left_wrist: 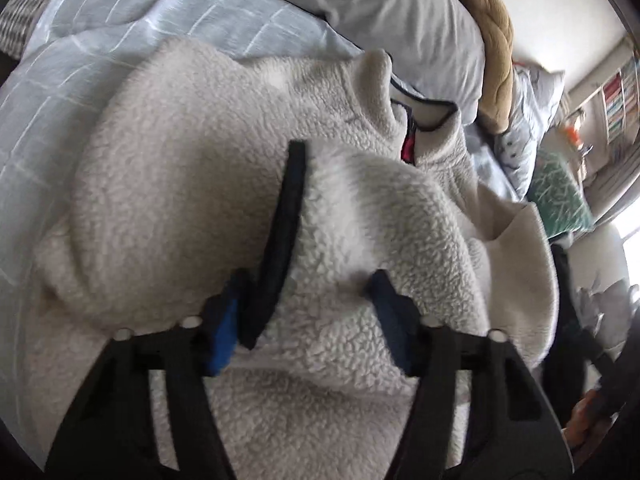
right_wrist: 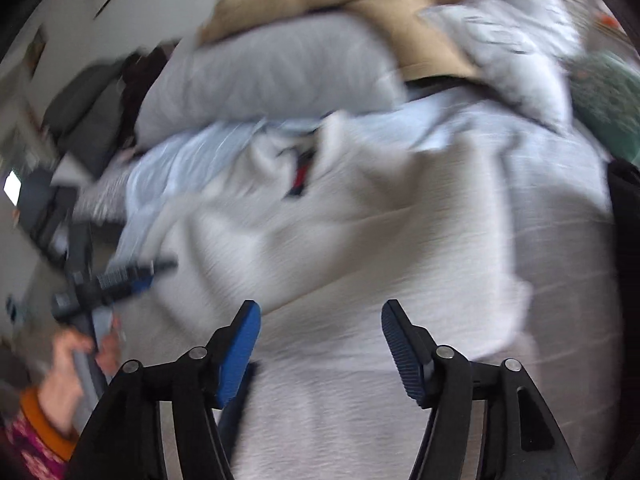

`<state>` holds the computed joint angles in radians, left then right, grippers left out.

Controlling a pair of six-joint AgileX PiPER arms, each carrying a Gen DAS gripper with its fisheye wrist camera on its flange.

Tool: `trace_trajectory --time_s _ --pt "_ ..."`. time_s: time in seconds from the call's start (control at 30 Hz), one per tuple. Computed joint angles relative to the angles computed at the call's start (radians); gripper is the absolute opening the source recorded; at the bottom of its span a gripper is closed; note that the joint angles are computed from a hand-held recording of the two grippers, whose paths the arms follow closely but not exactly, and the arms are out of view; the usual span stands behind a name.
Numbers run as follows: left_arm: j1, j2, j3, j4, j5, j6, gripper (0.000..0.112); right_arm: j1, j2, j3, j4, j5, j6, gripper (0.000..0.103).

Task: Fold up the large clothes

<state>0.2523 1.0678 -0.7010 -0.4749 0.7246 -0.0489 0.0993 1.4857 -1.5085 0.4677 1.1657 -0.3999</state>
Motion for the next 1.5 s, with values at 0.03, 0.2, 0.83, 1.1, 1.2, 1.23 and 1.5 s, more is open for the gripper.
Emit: trace_trajectory --time_s 0.03,0.2,0.83,1.1,1.2,1.23,1.5 --pt "-0.047 -0.007 0.000 0.065 -0.035 -0.066 0.030 -0.074 0.010 -0.014 0.041 0.006 -0.023 0.074" --pt "-0.295 -0.212 -0.050 0.538 -0.163 -0.566 0.017 -0.265 0.108 -0.080 0.120 0.028 0.021 0.074" --pt "-0.114 -0.220 -0.017 0.621 -0.078 -0.569 0.049 -0.268 0.264 -0.034 0.077 -0.030 0.017 0.026" --pt "-0.229 -0.059 -0.014 0.667 0.038 -0.551 0.049 -0.137 0.183 0.126 -0.331 -0.260 0.215 0.003" --pt "-0.238 -0.079 -0.069 0.687 0.069 -0.580 0.051 -0.204 0.167 0.054 -0.170 -0.185 0.121 0.015" --pt "-0.238 -0.095 -0.068 0.692 0.055 -0.593 0.055 -0.226 0.154 0.037 -0.107 -0.170 0.090 0.028" --pt "-0.269 -0.080 -0.060 0.685 -0.067 -0.577 0.061 -0.168 0.159 -0.018 0.115 -0.154 -0.041 0.030"
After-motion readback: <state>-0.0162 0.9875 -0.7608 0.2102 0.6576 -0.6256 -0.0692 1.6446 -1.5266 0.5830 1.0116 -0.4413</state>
